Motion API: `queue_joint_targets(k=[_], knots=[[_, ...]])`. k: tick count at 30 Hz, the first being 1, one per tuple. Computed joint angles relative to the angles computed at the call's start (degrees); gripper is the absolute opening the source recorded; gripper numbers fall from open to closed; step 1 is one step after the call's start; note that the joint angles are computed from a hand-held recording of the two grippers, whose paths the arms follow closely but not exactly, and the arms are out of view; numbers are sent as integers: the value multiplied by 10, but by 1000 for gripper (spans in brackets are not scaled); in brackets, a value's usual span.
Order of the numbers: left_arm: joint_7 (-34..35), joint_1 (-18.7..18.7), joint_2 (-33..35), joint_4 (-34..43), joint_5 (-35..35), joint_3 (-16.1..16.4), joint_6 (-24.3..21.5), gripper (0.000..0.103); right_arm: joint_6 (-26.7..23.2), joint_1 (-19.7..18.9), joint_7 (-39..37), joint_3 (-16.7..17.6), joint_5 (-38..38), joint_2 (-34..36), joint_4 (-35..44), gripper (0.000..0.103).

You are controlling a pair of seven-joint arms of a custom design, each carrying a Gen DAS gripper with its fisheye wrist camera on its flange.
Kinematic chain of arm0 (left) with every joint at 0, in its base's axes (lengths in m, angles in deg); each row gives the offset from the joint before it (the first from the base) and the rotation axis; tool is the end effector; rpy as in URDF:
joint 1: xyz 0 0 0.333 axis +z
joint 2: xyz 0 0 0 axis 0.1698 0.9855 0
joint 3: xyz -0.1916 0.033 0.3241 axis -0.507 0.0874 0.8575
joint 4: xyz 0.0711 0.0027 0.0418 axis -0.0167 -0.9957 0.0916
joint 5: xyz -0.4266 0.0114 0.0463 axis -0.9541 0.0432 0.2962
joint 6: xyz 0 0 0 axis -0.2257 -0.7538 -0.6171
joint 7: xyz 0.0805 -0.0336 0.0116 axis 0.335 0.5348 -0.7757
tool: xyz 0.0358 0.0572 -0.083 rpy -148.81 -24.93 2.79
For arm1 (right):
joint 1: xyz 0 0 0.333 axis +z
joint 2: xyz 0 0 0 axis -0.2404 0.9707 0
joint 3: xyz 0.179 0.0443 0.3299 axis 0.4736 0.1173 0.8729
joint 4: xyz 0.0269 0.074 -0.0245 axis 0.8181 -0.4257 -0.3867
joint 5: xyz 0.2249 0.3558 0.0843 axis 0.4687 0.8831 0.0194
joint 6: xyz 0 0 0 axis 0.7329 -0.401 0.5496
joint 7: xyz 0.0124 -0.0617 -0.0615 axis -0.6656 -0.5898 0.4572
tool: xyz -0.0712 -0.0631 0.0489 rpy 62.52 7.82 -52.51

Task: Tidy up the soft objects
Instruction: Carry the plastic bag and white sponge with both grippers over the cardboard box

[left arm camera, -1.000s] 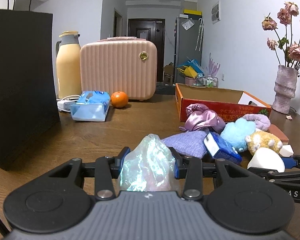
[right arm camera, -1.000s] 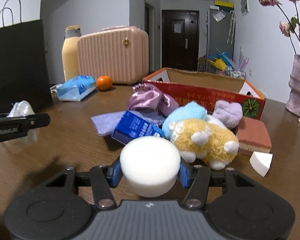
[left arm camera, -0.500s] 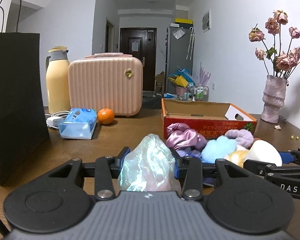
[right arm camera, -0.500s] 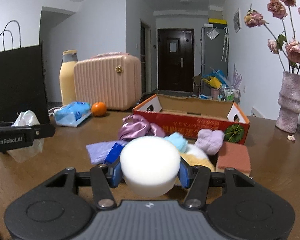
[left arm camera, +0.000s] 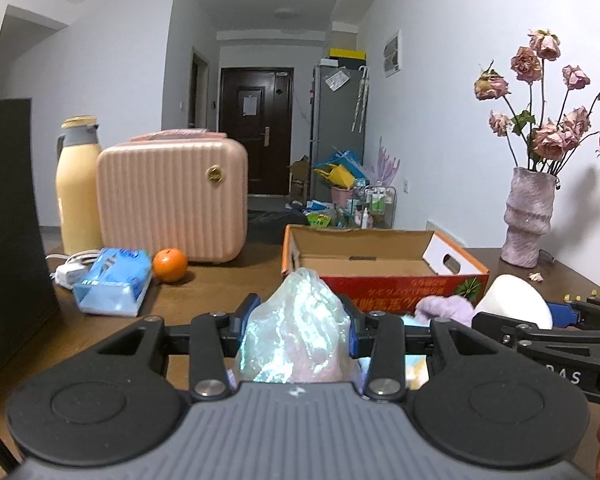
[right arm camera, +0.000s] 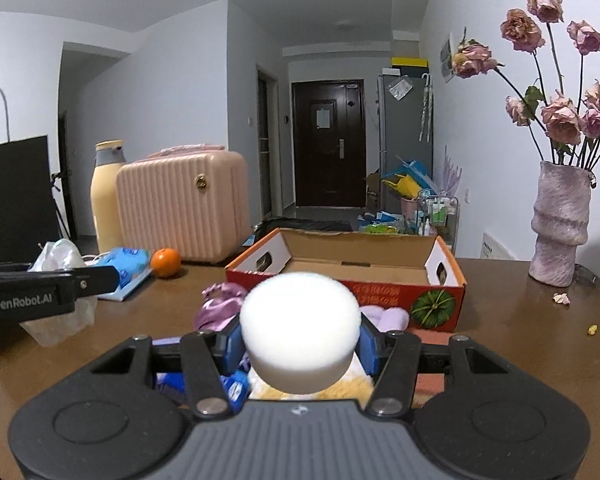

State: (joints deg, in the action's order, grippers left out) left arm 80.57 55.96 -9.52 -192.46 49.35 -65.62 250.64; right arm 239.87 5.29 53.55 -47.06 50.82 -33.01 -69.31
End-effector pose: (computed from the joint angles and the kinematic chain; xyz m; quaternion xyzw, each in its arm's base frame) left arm 0.4315 -0.1496 0.5383 -0.6310 0.5140 -0.3801 0.4394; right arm 0.4876 0.2367 0.5184 -0.6901 0.4433 -0.2899 0.4931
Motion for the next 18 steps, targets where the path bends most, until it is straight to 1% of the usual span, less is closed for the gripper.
queue_joint_targets(k=[6,11,18], knots=[[-5,50,17,44,0,-47,10,42,1,-6,-33,2,39,23,33,54],[-10,99,35,86,2,-94,14,42,5,-9,-50,-2,54,45,61,54],[-26,168,50,136,7,-149,20,42,5,-13,-58,-8,64,80,108,54]])
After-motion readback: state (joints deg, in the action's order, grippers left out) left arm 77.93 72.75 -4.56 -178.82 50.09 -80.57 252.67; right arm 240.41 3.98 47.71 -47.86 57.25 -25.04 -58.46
